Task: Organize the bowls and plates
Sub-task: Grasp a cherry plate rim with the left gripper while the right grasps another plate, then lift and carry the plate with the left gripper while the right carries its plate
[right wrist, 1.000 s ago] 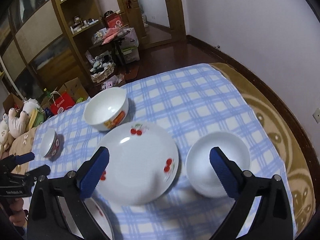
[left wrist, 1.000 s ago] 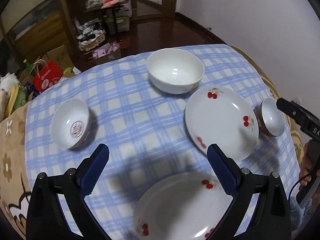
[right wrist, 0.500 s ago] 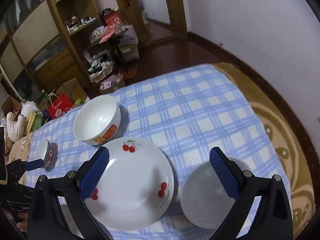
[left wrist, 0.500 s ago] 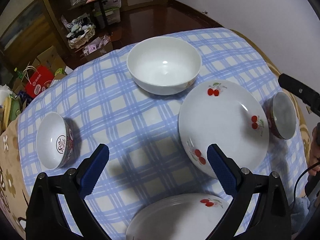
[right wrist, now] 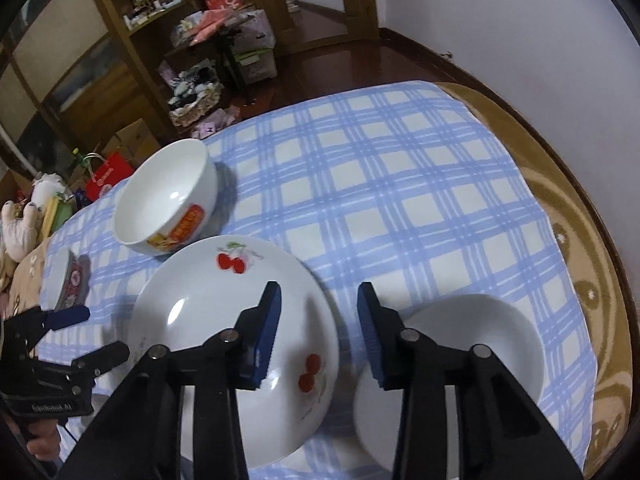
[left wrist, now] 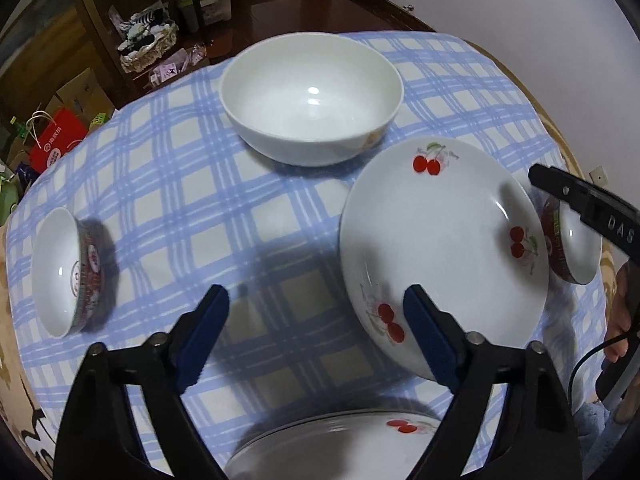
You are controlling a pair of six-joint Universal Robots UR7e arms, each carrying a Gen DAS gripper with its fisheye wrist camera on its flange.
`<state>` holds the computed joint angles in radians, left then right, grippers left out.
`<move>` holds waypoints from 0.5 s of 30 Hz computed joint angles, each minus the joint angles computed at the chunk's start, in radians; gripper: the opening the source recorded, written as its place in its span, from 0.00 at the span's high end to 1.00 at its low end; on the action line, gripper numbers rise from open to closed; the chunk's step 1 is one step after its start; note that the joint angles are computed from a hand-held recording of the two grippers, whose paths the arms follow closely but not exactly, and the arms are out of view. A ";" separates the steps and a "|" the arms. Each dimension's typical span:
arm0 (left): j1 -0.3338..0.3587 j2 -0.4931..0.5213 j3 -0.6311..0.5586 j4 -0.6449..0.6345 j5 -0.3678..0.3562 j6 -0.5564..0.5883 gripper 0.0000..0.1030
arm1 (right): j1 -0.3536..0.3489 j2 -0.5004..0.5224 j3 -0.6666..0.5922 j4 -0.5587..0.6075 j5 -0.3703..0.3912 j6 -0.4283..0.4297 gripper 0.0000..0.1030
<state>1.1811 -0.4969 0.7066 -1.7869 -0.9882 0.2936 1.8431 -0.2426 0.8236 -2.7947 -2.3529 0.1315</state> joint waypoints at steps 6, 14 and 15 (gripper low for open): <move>0.013 0.023 -0.032 0.072 -0.031 -0.066 0.54 | -0.004 0.006 -0.012 0.013 0.007 -0.023 0.85; 0.025 0.045 -0.082 0.127 -0.104 -0.105 0.77 | -0.016 0.020 -0.034 0.067 0.025 -0.007 0.85; 0.026 0.047 -0.088 0.133 -0.108 -0.109 0.78 | -0.017 0.022 -0.037 0.073 0.022 -0.004 0.85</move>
